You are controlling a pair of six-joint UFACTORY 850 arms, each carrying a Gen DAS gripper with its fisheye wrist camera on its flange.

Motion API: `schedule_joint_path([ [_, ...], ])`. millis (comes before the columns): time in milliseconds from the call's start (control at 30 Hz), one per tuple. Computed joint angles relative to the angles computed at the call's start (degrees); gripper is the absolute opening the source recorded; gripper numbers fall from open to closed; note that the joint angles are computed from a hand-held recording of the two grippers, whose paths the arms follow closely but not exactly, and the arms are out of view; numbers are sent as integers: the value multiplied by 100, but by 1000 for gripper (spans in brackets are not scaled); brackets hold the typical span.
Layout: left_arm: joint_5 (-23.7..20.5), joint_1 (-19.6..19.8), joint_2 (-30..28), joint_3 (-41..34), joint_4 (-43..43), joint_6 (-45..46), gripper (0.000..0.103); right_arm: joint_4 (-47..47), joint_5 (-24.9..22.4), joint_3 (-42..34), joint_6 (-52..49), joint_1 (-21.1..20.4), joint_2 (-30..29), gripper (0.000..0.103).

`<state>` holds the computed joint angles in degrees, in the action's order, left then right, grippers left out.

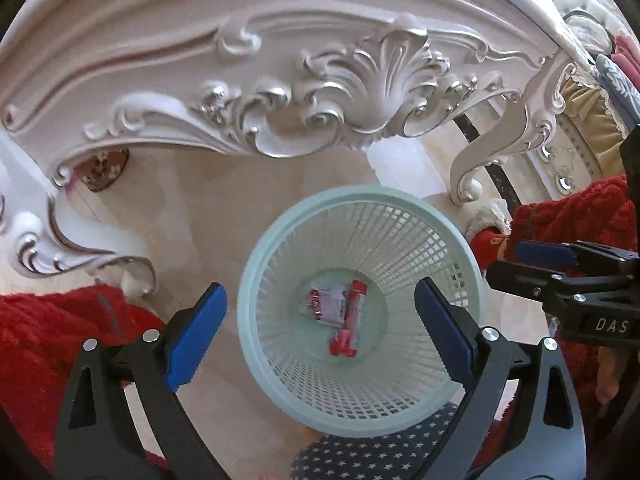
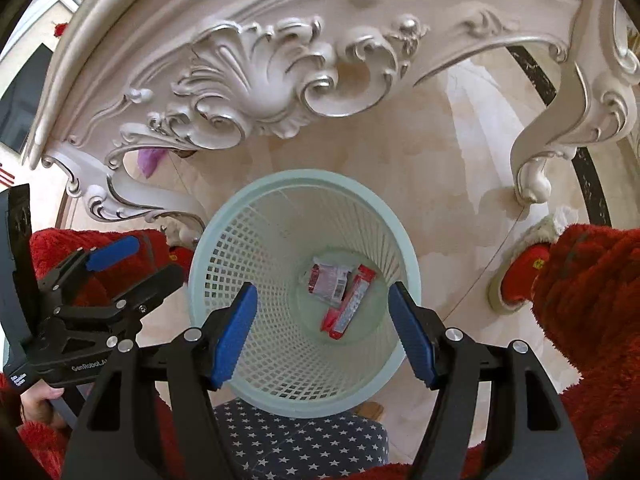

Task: Collect trash
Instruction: 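Grasp the blue bear box with the left gripper while the right grasps the red toothpaste box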

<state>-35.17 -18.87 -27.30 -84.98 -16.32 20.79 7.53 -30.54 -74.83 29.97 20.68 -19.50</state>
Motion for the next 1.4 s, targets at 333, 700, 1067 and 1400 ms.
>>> schedule_joint_path([
  [333,553,79,704,48,243,-331,92,-2870,237,-85,2325,280,597,65],
  [700,711,-157,-409,-2501,698,-1094,92,-3920,160,-2211,1543,-81,-273,65],
  [1067,-511,-60,-1946,-4745,1493,-2008,92,-3210,22,-2993,476,-103,-896,66],
  [1400,-1647,127,-3286,-7080,1236,-1634,92,-3214,-417,-3910,401,52,-1519,68],
])
